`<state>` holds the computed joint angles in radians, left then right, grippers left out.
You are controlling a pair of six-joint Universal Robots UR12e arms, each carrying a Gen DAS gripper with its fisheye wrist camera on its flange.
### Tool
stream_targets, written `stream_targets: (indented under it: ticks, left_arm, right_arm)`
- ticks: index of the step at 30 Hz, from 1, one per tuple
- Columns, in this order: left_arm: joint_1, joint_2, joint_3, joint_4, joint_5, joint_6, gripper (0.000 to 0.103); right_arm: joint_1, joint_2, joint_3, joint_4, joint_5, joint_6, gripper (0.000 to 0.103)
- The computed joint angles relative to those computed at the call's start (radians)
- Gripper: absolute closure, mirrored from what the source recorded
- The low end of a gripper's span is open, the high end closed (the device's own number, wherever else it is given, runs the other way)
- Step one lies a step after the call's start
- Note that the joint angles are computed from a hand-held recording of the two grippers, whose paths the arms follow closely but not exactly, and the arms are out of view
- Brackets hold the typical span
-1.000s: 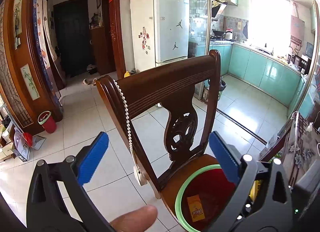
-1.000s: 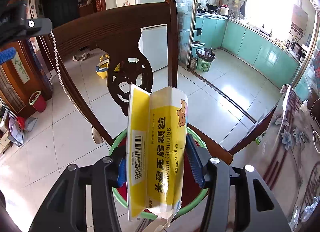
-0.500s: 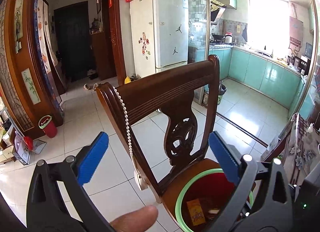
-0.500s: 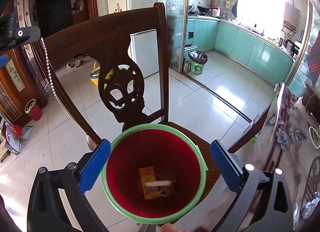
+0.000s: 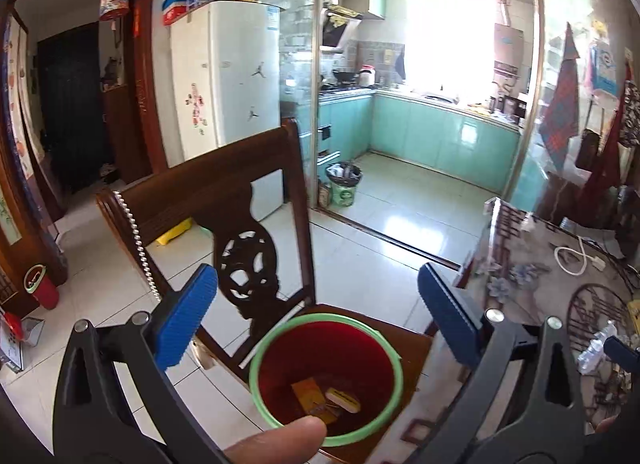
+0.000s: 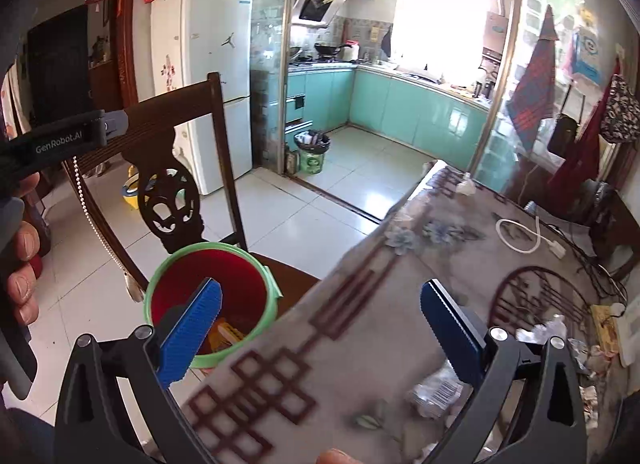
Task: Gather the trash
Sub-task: 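Grasp the orange snack wrapper with the left tool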
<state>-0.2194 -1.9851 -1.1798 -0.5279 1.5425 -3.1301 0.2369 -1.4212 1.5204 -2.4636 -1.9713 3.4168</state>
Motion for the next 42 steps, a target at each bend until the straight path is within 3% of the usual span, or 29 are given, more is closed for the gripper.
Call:
stream_targets:
  ticks: [11, 16, 19, 25, 34, 36, 38, 42]
  left_arm:
    - [-0.146, 0.088, -0.139, -0.089, -0.202, 0.181, 0.004]
    - [-0.183, 0.108, -0.174, -0.192, -0.254, 0.237, 0.004]
    - [-0.202, 0.118, -0.195, -0.300, -0.293, 0.294, 0.004]
    - [-0.240, 0.108, -0.228, -0.391, -0.228, 0.347, 0.004]
    - [-0.262, 0.051, -0.184, -0.466, -0.155, 0.296, 0.005]
    - [-0.272, 0.041, -0.184, -0.446, -0.112, 0.303, 0.009]
    - [-0.277, 0.028, -0.174, -0.462, -0.085, 0.297, 0.026]
    - [-0.273, 0.024, -0.169, -0.465, -0.095, 0.293, 0.034]
  right_arm:
    - [-0.106, -0.291, 0.286, 0.074, -0.091, 0.100, 0.006]
    - [-0.153, -0.394, 0.386, 0.118, -0.094, 0.147, 0.006]
    - [-0.163, -0.431, 0.431, 0.110, -0.107, 0.168, 0.006]
    - [-0.186, -0.457, 0.471, 0.099, -0.051, 0.198, 0.006]
    - [-0.169, -0.463, 0.474, 0.071, -0.055, 0.164, 0.006]
    - [-0.172, -0.465, 0.475, 0.073, -0.052, 0.166, 0.006]
    - [-0.177, -0.467, 0.478, 0.075, -0.048, 0.168, 0.006]
    - [-0.176, -0.463, 0.478, 0.078, -0.050, 0.163, 0.006]
